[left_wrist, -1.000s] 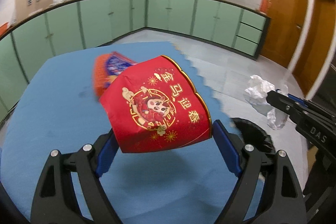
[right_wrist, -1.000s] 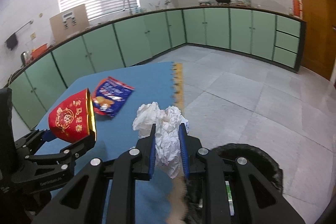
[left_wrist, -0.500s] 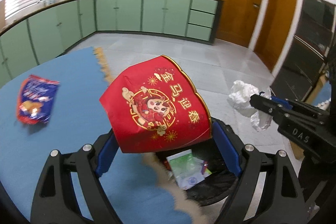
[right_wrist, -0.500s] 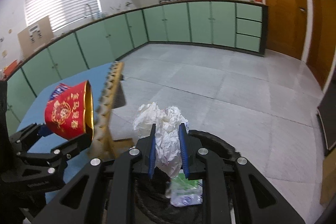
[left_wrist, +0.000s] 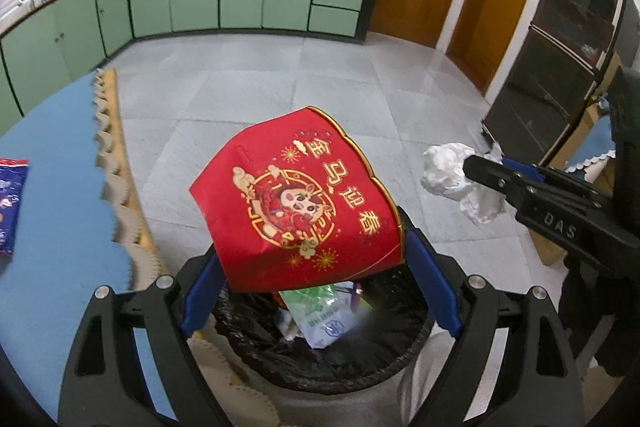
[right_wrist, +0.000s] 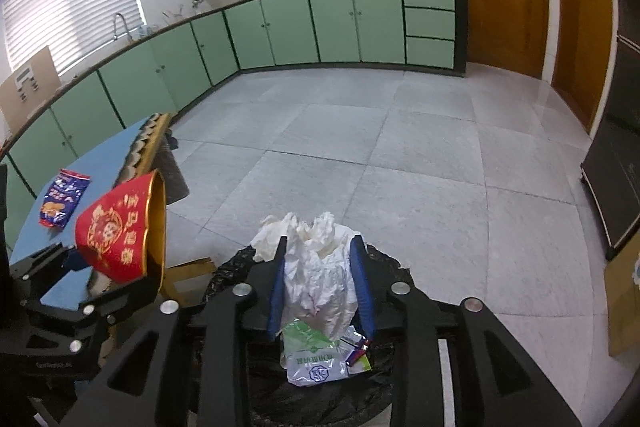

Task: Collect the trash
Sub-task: 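Open both grippers to drop the packet and tissue into the bin, then move both open grippers back over the table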

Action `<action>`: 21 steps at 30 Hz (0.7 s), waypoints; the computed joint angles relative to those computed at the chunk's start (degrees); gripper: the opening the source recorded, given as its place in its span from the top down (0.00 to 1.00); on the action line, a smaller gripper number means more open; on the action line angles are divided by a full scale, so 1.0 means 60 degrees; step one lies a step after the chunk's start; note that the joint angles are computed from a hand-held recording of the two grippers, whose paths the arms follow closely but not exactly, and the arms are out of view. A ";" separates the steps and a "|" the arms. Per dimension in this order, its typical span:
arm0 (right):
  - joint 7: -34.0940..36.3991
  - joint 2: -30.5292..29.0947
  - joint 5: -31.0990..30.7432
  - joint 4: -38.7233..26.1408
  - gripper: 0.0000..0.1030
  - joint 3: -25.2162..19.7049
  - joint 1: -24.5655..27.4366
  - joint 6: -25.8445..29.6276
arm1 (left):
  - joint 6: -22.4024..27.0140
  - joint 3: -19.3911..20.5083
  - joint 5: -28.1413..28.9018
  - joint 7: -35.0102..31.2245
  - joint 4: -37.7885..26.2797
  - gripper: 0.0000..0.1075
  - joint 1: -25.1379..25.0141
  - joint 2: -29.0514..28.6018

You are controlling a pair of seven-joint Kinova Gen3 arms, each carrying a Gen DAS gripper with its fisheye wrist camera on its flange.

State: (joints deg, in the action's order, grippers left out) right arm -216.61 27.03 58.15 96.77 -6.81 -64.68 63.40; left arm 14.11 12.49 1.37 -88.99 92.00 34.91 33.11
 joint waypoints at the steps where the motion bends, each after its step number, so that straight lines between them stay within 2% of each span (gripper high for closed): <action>1: -0.0010 -0.0001 -0.0020 0.0008 0.60 0.0006 0.0012 0.0015 | 0.0056 0.0089 0.0017 -0.0055 -0.0033 0.22 -0.0072 0.0049; 5: -0.0164 -0.0054 -0.0006 0.0137 0.52 0.0012 0.0049 0.0009 | 0.0176 0.0322 0.0121 -0.0255 -0.0065 0.21 -0.0287 0.0144; 13: -0.0429 -0.0153 0.0150 0.0187 0.48 -0.0083 -0.0052 0.0131 | 0.0134 0.0514 0.0448 -0.0453 0.0071 0.21 -0.0624 -0.0052; 16: -0.0355 -0.0138 0.0213 0.0019 0.43 -0.0123 -0.0132 0.0298 | -0.0179 0.0499 0.0564 -0.0436 0.0419 0.21 -0.0763 -0.0358; 19: -0.0218 -0.0064 0.0328 -0.0303 0.36 -0.0128 -0.0280 0.0547 | -0.0592 0.0402 0.0618 -0.0335 0.0913 0.20 -0.0888 -0.0770; 21: -0.0070 0.0003 0.0376 -0.0576 0.24 -0.0119 -0.0376 0.0734 | -0.0905 0.0146 0.0614 -0.0149 0.1324 0.19 -0.0888 -0.1132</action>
